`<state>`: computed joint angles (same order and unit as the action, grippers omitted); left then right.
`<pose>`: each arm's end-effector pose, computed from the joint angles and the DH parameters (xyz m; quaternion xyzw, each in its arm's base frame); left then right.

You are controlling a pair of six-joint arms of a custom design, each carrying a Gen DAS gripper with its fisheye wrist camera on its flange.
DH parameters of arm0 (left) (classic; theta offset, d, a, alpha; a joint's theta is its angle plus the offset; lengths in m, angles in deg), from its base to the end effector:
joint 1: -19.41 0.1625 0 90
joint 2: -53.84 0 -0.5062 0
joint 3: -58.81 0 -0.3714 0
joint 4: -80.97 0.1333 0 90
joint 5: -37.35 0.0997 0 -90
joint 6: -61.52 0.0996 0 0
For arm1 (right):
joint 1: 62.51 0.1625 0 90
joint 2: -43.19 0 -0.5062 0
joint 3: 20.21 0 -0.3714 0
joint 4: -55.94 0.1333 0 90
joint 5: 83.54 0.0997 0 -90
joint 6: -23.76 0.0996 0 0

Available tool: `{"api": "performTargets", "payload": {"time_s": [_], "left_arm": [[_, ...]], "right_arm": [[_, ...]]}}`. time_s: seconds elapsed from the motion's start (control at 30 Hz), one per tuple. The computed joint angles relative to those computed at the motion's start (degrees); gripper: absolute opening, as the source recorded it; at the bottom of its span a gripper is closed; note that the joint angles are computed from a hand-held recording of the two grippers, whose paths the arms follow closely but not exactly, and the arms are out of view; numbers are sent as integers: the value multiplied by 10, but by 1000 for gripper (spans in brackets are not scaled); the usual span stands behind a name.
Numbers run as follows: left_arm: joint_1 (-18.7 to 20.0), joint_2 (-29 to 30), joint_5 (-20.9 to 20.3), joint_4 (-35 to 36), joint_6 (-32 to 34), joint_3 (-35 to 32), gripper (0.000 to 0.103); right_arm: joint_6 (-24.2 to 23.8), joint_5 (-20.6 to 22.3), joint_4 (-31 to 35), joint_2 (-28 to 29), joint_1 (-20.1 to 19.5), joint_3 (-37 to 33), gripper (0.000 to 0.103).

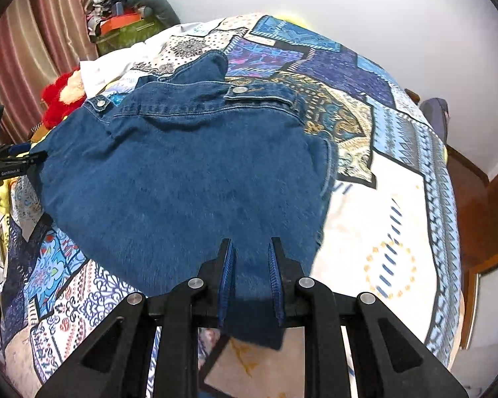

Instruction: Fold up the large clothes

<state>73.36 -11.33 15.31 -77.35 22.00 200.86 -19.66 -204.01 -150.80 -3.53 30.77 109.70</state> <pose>-0.0470 -0.4480 0.2084 0.0167 0.8278 -0.2926 0.4784 0.1125 -0.5160 0.1458 0.2965 -0.8782 0.1752 0.3319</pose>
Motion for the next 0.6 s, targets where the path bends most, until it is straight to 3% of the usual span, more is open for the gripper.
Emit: {"api": "performTargets", "payload": {"time_s": [0.03,0.1,0.17,0.23,0.43,0.6], "left_arm": [[-5,-12,6,30,-27,4,78],[-12,-34,18,109,-95,4,78],[-9,-57,15,148,-127,8,78],[-7,-82,6,171,-153,14,78],[-34,-156,-6,238,-245,42,78],[-64,-181,-31,141,-250,78,79]], "right_arm": [[-11,-22,-25,9,2,0,17],[-8,-17,-28,2,-5,6,28],[-4,-30,-57,2,-10,11,66],[-14,-33,-82,0,-16,15,80],[17,-21,-38,-41,-25,23,80],[48,28,-14,-66,-9,30,80]]}}
